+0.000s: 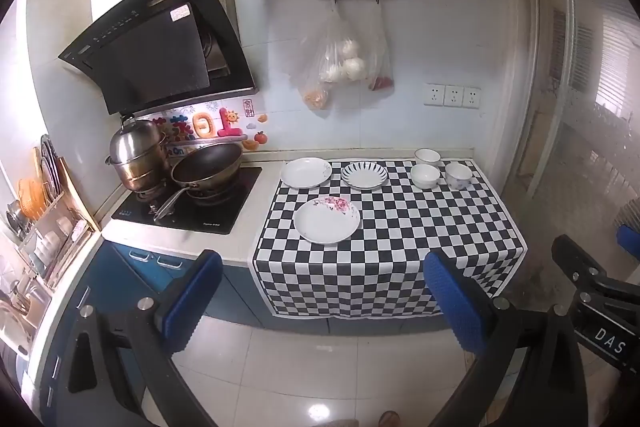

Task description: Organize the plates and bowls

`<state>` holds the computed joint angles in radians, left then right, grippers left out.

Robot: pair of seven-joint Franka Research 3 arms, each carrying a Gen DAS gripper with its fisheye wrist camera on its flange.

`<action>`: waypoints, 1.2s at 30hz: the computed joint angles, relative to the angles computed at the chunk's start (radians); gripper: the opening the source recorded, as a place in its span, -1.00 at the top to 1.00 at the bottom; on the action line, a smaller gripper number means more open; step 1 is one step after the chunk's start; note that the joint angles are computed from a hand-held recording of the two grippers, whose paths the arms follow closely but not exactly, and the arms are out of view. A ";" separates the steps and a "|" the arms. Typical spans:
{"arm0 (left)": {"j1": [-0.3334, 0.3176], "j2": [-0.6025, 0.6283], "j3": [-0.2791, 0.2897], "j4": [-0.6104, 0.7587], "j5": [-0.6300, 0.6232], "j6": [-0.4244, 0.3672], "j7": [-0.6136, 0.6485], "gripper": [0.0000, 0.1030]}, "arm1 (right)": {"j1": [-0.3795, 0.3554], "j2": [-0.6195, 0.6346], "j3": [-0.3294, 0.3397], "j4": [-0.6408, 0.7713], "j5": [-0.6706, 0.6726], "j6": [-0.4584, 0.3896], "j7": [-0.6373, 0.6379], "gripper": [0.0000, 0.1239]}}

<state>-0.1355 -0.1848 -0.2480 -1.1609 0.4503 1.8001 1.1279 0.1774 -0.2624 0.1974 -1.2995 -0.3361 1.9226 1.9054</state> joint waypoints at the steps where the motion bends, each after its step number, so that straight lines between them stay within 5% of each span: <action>1: 0.000 0.001 0.000 0.002 -0.001 -0.002 0.001 -1.00 | 0.000 -0.001 -0.001 -0.001 0.002 0.001 0.002 -0.66; 36: -0.036 0.058 -0.010 0.105 0.031 -0.056 0.005 -1.00 | -0.003 0.005 -0.003 0.019 -0.006 0.006 0.010 -0.66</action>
